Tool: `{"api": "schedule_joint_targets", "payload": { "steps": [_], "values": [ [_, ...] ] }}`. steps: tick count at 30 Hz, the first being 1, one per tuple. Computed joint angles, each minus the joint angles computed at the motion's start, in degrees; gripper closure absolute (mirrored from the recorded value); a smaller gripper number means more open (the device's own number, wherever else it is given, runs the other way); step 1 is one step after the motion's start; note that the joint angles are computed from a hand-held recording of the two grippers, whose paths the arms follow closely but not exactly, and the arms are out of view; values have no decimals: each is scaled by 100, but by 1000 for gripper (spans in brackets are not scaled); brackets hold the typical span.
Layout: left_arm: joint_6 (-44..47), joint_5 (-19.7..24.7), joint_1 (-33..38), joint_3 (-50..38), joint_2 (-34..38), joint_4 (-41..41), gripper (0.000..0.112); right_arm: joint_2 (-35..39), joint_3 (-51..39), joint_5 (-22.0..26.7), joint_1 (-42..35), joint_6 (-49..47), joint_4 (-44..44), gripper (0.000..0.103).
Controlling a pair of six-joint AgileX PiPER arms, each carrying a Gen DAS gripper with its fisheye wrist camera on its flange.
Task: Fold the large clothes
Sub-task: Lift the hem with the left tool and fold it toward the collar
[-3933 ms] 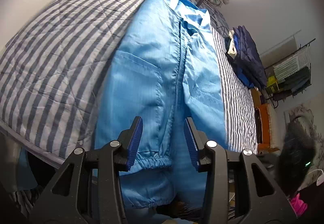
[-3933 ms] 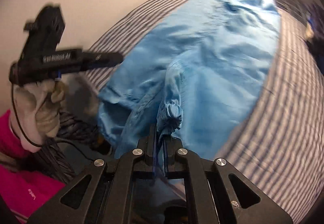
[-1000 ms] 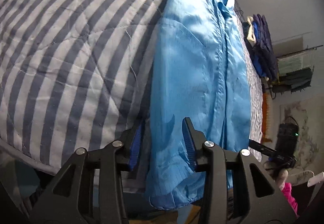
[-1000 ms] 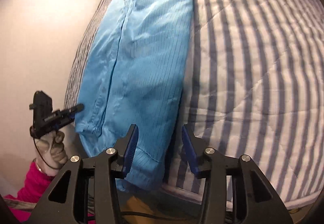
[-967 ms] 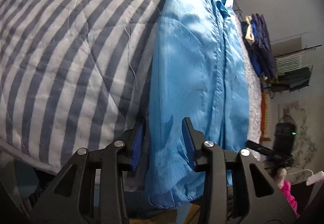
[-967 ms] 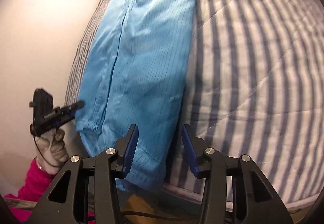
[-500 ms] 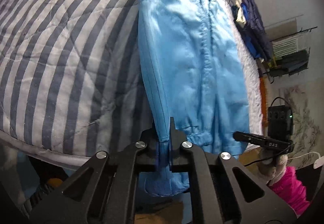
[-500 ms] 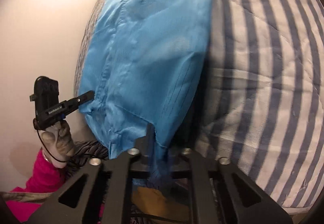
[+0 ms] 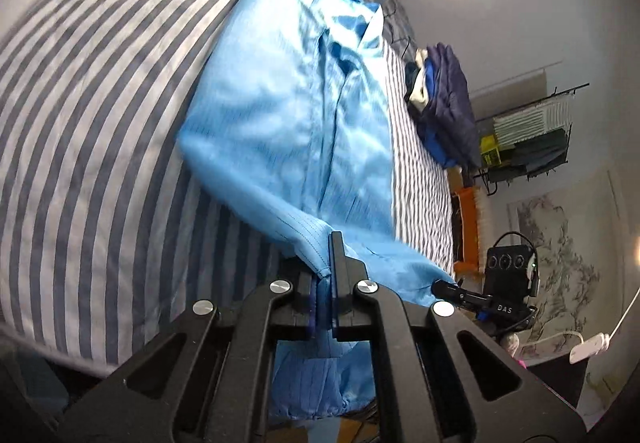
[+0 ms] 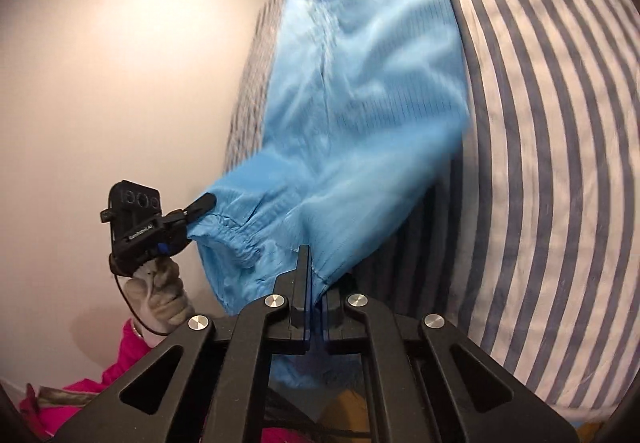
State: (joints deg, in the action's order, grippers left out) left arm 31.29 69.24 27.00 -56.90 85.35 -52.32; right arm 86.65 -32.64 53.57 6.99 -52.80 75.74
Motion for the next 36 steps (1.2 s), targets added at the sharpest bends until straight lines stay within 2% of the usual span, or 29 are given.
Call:
{"api": "schedule_joint_targets", "payload": {
  "steps": [6,11,19,26,31,32,34,36],
  "values": [
    [-598,-280,-641,-1449,828,318,110,344,-1249,-265,-45,797,-629,101],
    [-958,-355,-749,-2425,1679,512,110,1127,-2492,-595,130,1594,-1418,101],
    [-1305,-392,-745,-3418,2970,590,110,2436,-3927,-659,169,2358,-2279,101],
    [-1341,-497,-879,-3829,3464,768,110,2938,-4305,-581,142,2459,-2495,101],
    [-1539,-322,-867,-4136,3725,807,109,3108,-4576,-434,129,2525,-2584,99],
    [-1598,-241,-842,-4217,3790,783,105,3106,-4621,-402,135,2567,-2637,98],
    [-1668,-201,-779,-4297,3841,705,87,3134,-4759,-249,138,2694,-2760,94],
    [-1728,-292,-677,-4296,3783,624,54,3047,-4760,-98,64,2649,-2718,90]
  ]
}}
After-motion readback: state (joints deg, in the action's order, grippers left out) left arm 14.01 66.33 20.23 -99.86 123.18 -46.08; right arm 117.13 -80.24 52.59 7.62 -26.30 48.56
